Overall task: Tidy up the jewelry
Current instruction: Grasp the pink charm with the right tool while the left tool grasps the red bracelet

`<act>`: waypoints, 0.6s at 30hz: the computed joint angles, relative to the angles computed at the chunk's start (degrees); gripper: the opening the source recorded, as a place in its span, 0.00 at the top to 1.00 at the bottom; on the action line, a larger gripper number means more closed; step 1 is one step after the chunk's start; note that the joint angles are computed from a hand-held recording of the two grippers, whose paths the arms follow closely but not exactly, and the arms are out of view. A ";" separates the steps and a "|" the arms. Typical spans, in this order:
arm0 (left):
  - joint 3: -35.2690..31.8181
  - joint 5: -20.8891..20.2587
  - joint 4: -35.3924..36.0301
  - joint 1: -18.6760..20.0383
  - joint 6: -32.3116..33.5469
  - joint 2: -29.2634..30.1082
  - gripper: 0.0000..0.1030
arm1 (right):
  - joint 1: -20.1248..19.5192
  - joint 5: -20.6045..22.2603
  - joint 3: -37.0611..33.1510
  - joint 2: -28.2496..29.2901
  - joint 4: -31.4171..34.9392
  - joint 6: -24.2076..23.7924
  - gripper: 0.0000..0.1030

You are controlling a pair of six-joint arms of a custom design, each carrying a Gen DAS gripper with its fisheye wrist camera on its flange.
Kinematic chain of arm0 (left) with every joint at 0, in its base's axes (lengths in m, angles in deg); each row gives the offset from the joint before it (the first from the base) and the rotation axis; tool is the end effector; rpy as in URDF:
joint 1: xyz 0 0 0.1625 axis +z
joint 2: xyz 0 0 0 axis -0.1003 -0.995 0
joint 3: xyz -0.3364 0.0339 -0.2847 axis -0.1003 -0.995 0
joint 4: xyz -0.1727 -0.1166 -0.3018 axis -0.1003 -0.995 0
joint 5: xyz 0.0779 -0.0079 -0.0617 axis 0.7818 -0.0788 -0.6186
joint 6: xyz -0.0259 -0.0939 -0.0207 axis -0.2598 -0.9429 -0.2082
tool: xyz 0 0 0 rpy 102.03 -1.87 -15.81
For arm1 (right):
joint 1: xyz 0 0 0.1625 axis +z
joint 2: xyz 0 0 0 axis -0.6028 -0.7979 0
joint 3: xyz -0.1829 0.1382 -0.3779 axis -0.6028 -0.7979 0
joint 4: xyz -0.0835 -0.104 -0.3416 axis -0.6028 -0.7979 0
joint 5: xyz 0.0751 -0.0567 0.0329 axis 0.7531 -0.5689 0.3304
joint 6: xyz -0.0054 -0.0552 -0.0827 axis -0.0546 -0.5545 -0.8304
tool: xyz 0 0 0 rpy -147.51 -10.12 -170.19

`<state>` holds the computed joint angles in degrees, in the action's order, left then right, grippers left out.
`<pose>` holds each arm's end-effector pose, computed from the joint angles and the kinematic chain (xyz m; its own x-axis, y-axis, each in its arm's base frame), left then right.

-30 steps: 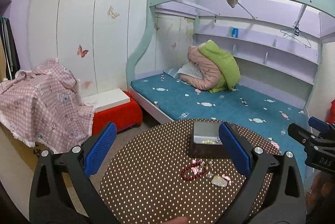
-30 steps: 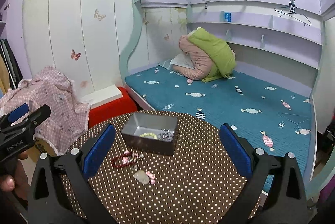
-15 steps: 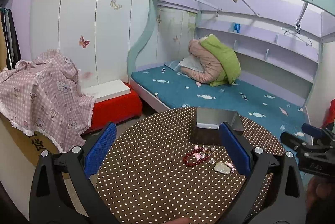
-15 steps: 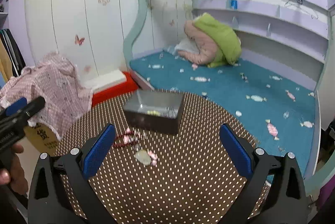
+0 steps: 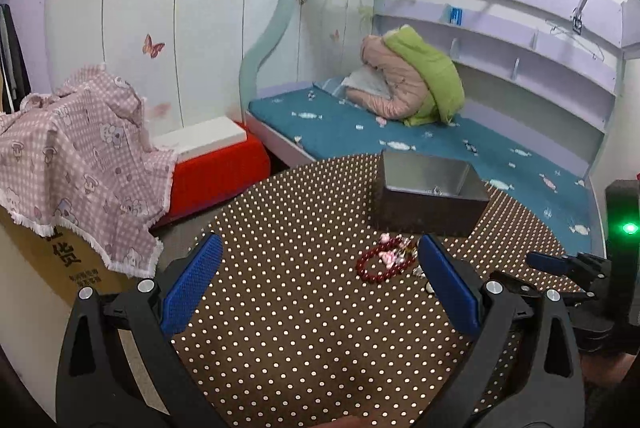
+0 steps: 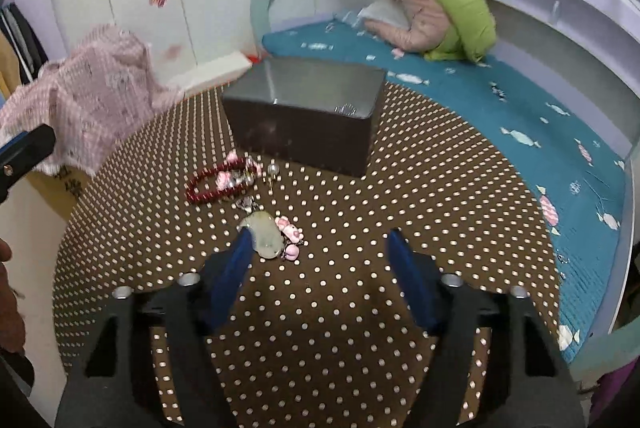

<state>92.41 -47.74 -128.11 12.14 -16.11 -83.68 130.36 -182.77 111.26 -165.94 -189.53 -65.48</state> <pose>-0.4772 -0.2722 0.0574 -0.7222 0.1471 -0.6759 0.6248 0.5580 -0.5462 0.0978 -0.2760 0.4005 -0.7359 -0.0834 0.6720 -0.4759 0.7697 -0.4256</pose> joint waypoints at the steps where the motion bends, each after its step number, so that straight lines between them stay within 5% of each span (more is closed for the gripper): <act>1: 0.00 -0.49 -0.36 0.39 0.28 0.38 0.05 | -0.43 0.27 -0.23 0.46 0.33 -0.19 0.48; 18: -1.19 -4.16 -4.76 3.62 4.39 4.41 0.05 | -3.92 3.41 -1.22 7.08 -2.36 -6.62 0.71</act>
